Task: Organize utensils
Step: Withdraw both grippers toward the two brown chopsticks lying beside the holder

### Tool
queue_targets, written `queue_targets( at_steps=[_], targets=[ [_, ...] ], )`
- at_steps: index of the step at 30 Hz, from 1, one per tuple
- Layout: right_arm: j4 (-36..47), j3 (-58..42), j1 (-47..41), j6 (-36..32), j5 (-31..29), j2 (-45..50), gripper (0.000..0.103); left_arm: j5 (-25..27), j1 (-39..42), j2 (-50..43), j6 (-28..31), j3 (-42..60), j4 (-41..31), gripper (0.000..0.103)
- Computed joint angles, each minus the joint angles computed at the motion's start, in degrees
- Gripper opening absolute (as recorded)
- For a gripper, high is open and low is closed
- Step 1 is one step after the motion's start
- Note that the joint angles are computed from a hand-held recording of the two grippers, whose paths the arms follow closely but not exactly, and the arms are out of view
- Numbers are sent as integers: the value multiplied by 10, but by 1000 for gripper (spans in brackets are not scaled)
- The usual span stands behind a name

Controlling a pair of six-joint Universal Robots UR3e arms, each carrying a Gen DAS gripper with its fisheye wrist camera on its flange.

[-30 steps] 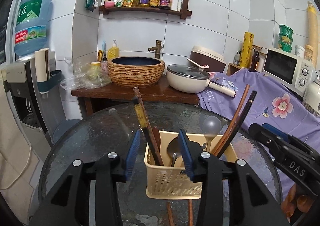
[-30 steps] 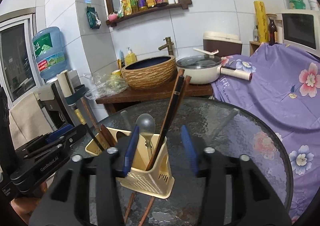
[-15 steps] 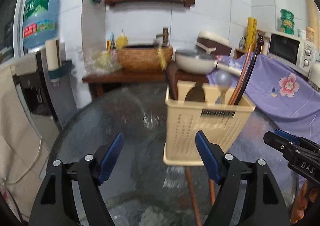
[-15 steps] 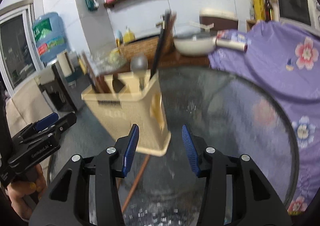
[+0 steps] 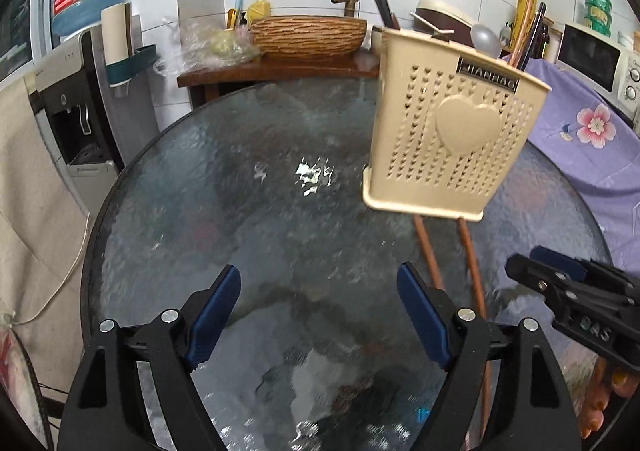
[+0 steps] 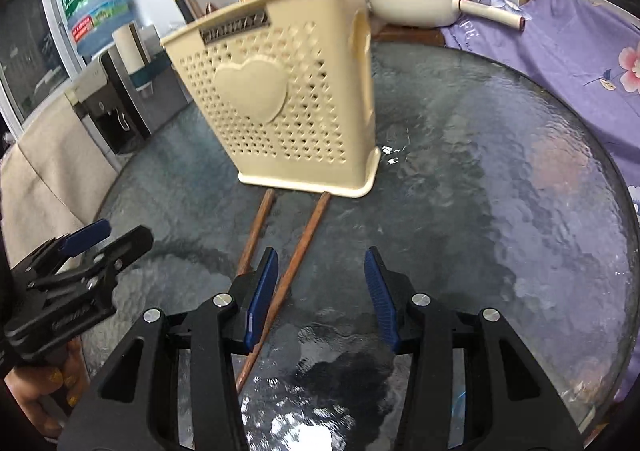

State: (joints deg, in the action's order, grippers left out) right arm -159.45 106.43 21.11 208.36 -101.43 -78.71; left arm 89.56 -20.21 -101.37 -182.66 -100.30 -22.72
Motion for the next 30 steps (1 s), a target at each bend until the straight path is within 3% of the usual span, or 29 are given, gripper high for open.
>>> queue_targets(
  at_steps=[12, 15, 17, 23, 30],
  targets=[
    [67, -111, 19, 8, -28, 98, 44, -1, 17, 31, 15, -46, 11, 79],
    [87, -134, 23, 5, -39, 110, 39, -2, 15, 27, 17, -41, 7, 79],
    [101, -148, 28, 0, -50, 117, 31, 3, 9, 19, 18, -32, 6, 79],
    [81, -106, 13, -30, -33, 89, 16, 8, -4, 2, 15, -15, 1, 79],
    [47, -37, -10, -69, -4, 44, 13, 11, -17, -11, 12, 2, -13, 79]
  ],
)
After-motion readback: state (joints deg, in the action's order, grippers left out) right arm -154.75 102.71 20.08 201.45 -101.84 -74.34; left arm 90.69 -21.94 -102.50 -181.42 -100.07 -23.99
